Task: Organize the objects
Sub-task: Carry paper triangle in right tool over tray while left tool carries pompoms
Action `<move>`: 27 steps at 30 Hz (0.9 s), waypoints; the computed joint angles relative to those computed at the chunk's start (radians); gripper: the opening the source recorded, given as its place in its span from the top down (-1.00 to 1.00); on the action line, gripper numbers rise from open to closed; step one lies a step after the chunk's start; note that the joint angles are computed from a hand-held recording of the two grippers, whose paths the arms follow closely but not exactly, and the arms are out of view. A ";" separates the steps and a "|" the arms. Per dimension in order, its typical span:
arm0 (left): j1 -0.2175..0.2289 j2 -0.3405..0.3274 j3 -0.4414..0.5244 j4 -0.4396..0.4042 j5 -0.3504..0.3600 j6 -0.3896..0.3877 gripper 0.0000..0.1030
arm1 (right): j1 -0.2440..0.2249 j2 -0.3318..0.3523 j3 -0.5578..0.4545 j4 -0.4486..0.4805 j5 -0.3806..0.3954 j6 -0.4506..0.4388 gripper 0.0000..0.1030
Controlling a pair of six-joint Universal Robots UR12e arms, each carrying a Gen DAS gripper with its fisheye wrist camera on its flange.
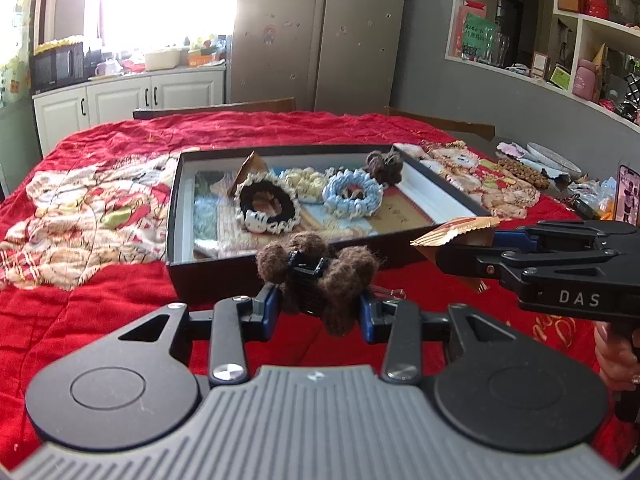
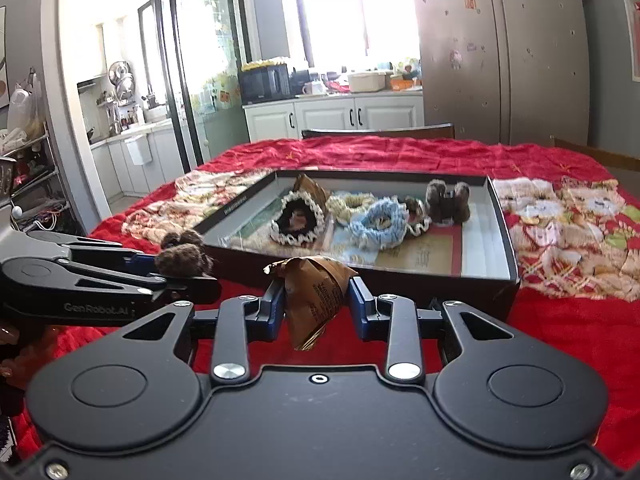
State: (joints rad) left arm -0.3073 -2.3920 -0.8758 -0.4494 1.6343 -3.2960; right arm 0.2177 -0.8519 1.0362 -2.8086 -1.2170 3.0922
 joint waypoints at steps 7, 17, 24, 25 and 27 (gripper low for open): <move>0.001 -0.016 0.038 0.012 -0.009 -0.001 0.17 | -0.004 -0.005 -0.002 -0.034 -0.001 0.013 0.37; -0.001 -0.057 0.126 0.013 -0.001 0.016 0.17 | -0.006 0.002 -0.029 -0.050 -0.024 0.011 0.37; 0.002 -0.109 0.235 -0.013 0.013 0.009 0.17 | -0.010 0.030 -0.099 -0.051 -0.054 0.016 0.37; 0.002 -0.117 0.253 -0.022 0.015 0.008 0.17 | -0.011 0.035 -0.110 -0.048 -0.057 0.018 0.37; 0.003 -0.137 0.293 -0.047 0.020 0.006 0.17 | -0.013 0.046 -0.134 -0.043 -0.063 0.023 0.37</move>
